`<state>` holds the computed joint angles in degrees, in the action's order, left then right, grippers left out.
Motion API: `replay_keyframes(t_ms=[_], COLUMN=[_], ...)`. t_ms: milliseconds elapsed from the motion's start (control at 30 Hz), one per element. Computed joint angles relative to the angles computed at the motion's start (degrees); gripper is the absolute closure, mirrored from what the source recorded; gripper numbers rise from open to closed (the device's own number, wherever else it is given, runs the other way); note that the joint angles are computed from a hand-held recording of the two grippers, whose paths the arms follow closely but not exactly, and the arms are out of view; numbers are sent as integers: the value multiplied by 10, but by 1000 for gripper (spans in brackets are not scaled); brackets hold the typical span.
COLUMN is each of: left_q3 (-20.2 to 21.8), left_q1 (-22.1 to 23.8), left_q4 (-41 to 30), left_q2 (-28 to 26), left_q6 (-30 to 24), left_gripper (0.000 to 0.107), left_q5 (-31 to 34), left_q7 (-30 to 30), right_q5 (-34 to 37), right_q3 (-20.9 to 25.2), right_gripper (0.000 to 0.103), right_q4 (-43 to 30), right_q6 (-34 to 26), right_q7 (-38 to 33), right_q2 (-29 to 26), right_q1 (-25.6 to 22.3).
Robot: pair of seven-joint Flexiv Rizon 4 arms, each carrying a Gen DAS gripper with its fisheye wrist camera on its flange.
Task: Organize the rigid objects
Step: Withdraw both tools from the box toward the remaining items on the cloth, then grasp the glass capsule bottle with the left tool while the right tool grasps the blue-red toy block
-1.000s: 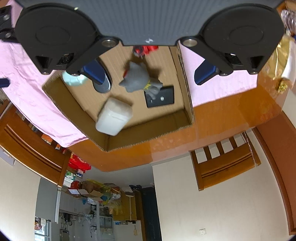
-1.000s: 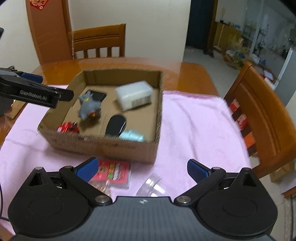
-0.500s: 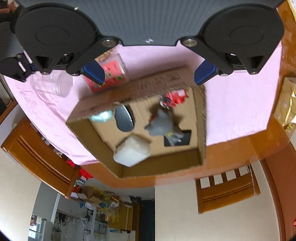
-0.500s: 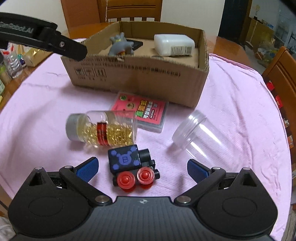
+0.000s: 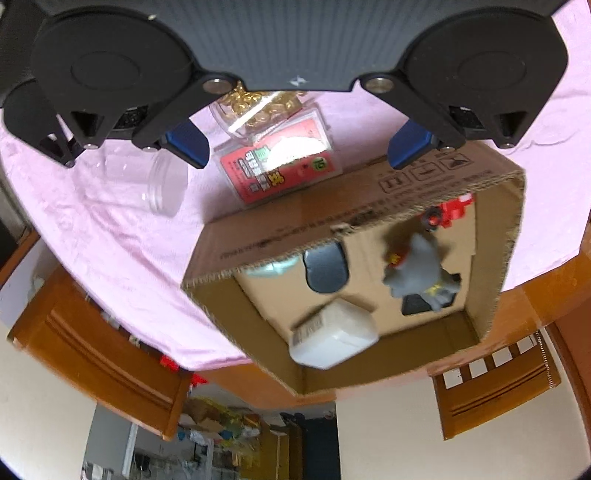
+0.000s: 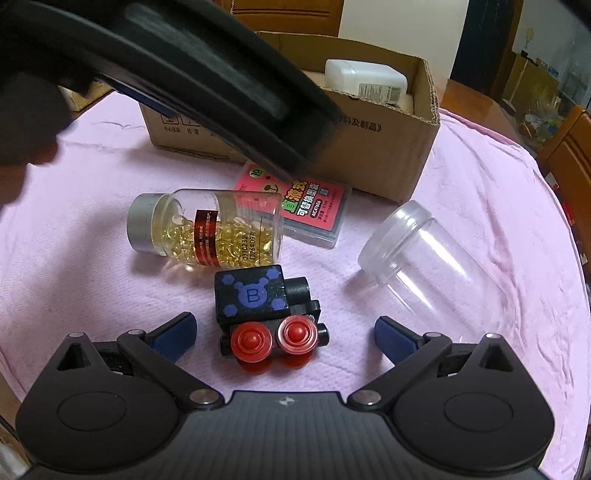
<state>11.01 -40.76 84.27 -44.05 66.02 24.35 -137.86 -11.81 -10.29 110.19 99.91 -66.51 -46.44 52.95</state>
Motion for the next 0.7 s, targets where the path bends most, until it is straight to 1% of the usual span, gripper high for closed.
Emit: replay_keyframes(t_ms=[133,267,400,500,600,700], left_q3=[-7,1,2,1,0,-11], left_q1=[2,-6,-12,-15,-16,-3], left_q4=[-1,26,53,76,98,119], left_q2=[-4,16,39,57,71,75], left_q6=[-22,-18,-33,-40,-40,-23], left_gripper=[5,5,5,5,5,5], left_q5=[-7,7,26,42,60,67], left_q7=[7,-8,-18,-35,-61,-74], right_q5=[2,0,-1,0,1,2], right_q3=[0,4,5,6,8,8], right_gripper=[0,0,0,0,0,0], right_q4=[4,1,5,8,10,9], right_q6=[4,1,3,6,7,7], right_q7=[-3,-6,-9,-13,-16,-18], right_q2=[1,2,5,6,7,7], right_q1=[2,-3,-4,-5,-7,-7])
